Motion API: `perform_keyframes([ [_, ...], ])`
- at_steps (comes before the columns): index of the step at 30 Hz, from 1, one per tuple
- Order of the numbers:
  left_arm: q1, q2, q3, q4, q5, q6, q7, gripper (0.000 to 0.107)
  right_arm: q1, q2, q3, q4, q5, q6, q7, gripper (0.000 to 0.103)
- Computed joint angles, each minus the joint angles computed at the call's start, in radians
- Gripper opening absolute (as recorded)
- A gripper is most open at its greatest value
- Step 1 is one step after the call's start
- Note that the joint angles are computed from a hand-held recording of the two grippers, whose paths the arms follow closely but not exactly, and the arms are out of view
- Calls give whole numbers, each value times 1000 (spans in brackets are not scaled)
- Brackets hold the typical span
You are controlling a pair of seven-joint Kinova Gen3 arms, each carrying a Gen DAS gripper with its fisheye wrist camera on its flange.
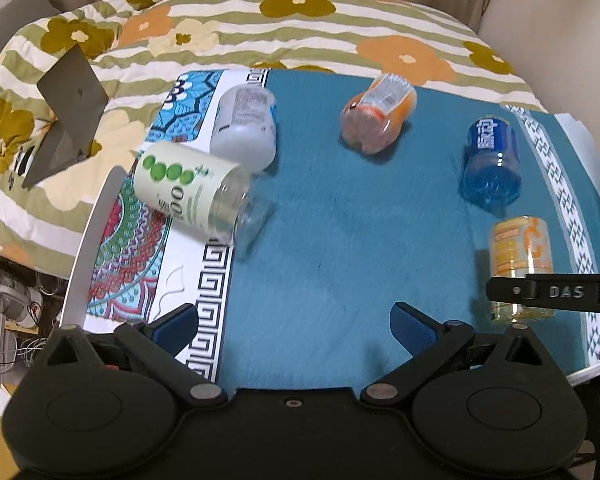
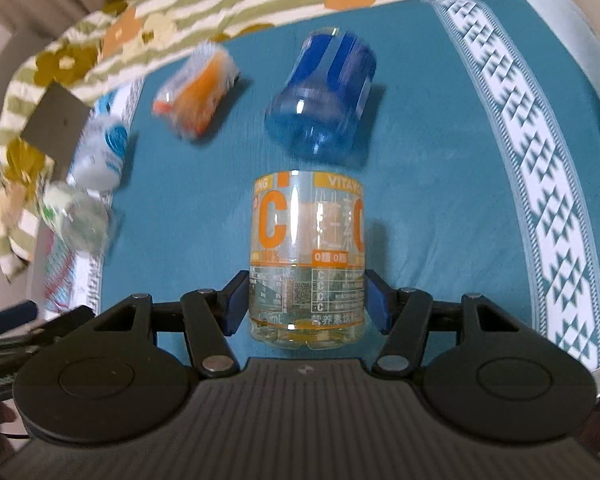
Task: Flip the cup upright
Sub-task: 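Lift the cup with the right gripper and rotate it rim-up, then set the cup upright on the cloth and open the right gripper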
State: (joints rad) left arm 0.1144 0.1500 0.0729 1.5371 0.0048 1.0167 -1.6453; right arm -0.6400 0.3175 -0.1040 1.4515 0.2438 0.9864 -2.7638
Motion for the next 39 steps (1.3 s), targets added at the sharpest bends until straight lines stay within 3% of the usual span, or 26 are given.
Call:
perform_keyframes([
  [12,-20,-13,-7,22,11,1,-29,103,-11,50,2,-38,-19,22,32,79],
  [14,-21,-14,-7,20,11,1,-32,103,-13,50,6,-36,-22,18,26,93],
  [16,-21,-14,-7,18,10,1,-32,103,-12,46,8,-29,-28,5,15,100],
  [31,-31,-40,-6,-20,36,27,-55,103,-22,-20,8,5,-10,-16,-83,103],
  [39,11,-49,13,-80,1,54,-6,103,-31,-130,-21,18,85,57,-141,103],
])
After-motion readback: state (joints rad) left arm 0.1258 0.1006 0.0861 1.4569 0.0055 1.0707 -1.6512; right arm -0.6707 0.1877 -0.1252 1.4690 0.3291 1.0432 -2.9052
